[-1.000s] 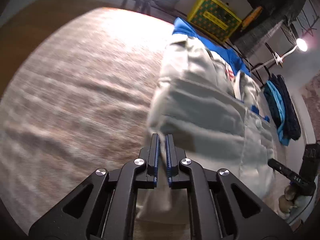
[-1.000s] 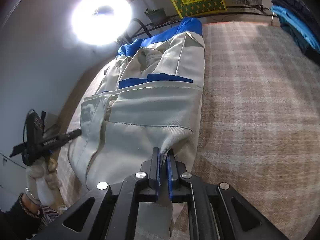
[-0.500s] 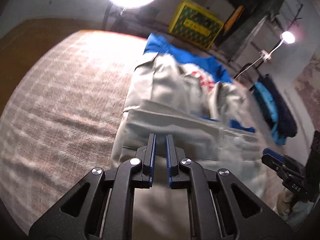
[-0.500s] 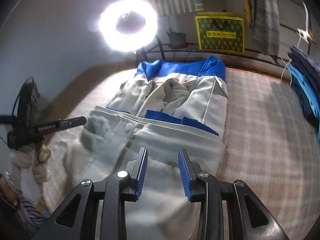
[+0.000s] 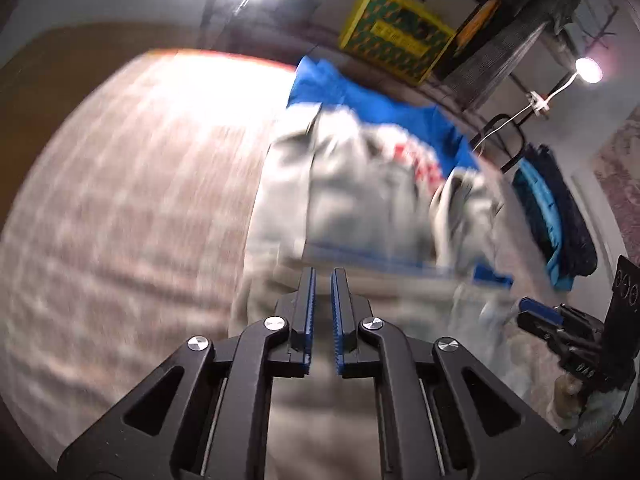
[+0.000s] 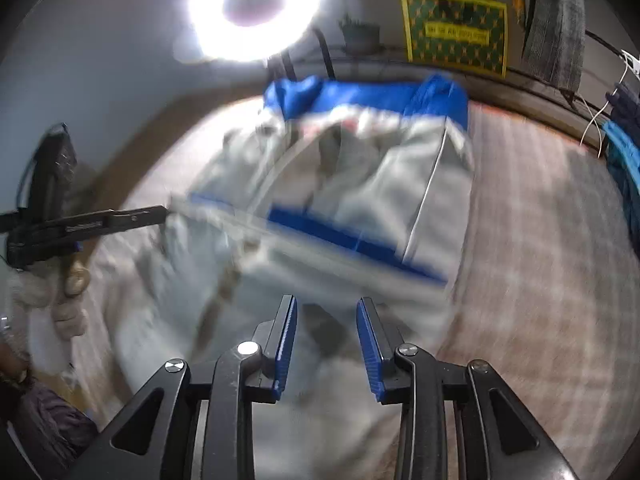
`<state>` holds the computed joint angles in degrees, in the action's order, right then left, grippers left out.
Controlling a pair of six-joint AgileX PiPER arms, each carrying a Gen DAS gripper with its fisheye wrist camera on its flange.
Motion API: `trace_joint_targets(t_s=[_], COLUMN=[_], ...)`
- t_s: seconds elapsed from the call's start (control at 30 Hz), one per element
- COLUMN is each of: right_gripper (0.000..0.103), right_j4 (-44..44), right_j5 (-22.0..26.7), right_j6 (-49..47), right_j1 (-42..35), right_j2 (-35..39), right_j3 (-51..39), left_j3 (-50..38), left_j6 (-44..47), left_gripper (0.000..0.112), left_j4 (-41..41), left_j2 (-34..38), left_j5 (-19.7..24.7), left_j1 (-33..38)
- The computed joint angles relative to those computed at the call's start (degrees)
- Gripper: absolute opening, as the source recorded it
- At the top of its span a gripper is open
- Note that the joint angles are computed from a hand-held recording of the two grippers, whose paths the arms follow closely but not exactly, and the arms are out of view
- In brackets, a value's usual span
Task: Fold large clothes
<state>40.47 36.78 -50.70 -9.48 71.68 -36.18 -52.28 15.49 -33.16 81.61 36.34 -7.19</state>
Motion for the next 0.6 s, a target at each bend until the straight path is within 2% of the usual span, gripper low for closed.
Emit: trace_joint_targets(t_s=[0.1,0.2,0.27,0.3,0.33,0.37,0.4,0.47,0.6], right_gripper=[0.033,0.033,0.034,0.035,0.04,0.051,0.058,0.058,0.051], right_j4=[5.16,7.6,8.18,9.17,10.2,11.2,11.89,12.91,12.64], right_j5=[5.55,5.87,5.47,6.68,8.75,10.16,10.93,10.69,13.84], right_j6=[-7.3,-10.31,-10.6,-10.74,-10.13,-9.58,-9.06,-7.43,-3.6], right_j1=[-7.11,-11.6,-13.71,-14.98,-16.26,-17.05,-17.37,-17.3,-16.8], right_j2=[1.77,7.76,13.97,18.01,23.0,26.91,30.03,36.26,48.03], right_j3=[-5.65,-11.44,-16.7,-20.45,-25.37,-29.38,-32.68,-39.35,-52.64], left_j3=[-6.8,-14.34,-20.43,-24.68,-27.69,-32.63,-35.44,-43.63,-58.4], left_j6=[5.3,9.45,12.85,13.14,13.95,14.43,14.6,13.35,9.27], left_gripper=[0.006,0.006,0.008,0.019,0.039,0.048,0.053,0.053,0.053], left_j4=[-1.17,-0.74,-4.3,-5.48,-7.05,-9.35,-10.84,-13.45,-13.8], left_j2=[4.49,11.15,17.29,20.99,23.83,28.2,30.61,37.63,48.75], left_j5=[1.85,2.7,5.48,7.32,8.77,10.62,11.61,13.5,18.42], left_j1=[2.18,3.77,6.06,6.71,7.42,8.29,8.79,9.56,9.74])
